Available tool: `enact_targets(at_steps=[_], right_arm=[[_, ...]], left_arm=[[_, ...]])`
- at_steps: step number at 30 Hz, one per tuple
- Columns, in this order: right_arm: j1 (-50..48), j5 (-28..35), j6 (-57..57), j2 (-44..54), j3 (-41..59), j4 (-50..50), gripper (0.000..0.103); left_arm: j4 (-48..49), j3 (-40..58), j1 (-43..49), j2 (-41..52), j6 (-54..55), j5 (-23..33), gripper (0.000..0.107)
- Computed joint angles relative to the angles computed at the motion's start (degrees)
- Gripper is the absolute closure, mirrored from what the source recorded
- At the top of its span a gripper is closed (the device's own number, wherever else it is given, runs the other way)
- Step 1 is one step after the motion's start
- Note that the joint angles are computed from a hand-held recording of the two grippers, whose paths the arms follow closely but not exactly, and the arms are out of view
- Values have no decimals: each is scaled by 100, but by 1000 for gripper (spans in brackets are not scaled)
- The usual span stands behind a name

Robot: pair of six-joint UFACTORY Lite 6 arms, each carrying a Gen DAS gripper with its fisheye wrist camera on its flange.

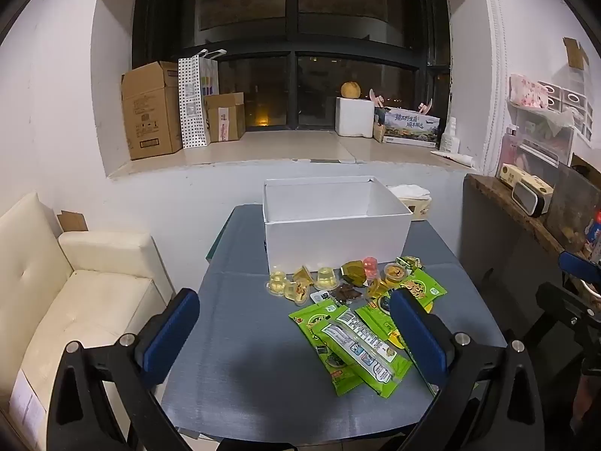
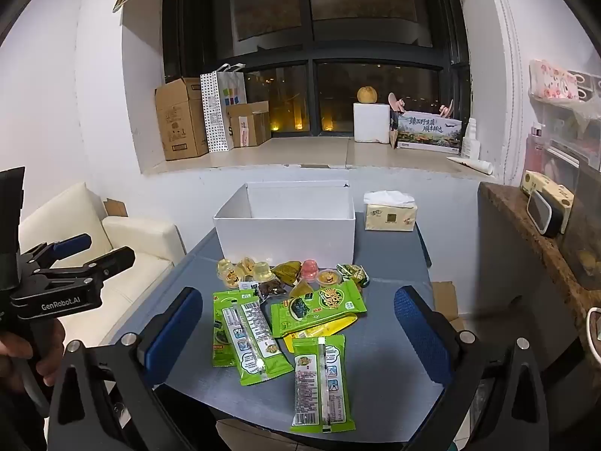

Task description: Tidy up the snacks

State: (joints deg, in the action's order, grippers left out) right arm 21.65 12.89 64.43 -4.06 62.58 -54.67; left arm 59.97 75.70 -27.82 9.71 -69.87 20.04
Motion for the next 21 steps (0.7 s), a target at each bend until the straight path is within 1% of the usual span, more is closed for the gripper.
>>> enact_targets(at_steps=[1,2,5,7,10,13,14,15,17,21], right_arm=[[10,41,-130,20,32,140,0],[12,46,-118,28,45,128,0],[-8,24,-85,42,62,91,0],[35,44,174,48,38,-140,0],[97,120,114,39,66,-108,0],[37,58,-43,33,51,34,0],[14,37,-131,34,55,114,0],[-7,11,-118,35,47,92,0],[104,94,243,12,6,-261,0],[118,111,260,9,8,-275,0]], left_arm=[[-21,23,-5,21,37,32,4],[198,-19,-12,0,-160,9,4],[140,3,-24,14,-133,27,4],[64,2,-54,-25,-91,51,4],[175,-61,-89,-44,-238,48,4],[208,-59,-143,-51,-287,82,4],[110,-17,-63,1,-165,-1,4],[55,-59,-24,-33,-104,-44,4],[30,-50,-27,-33,-80,-35,4],[31,-47,-34,-30,-81,-26,4]])
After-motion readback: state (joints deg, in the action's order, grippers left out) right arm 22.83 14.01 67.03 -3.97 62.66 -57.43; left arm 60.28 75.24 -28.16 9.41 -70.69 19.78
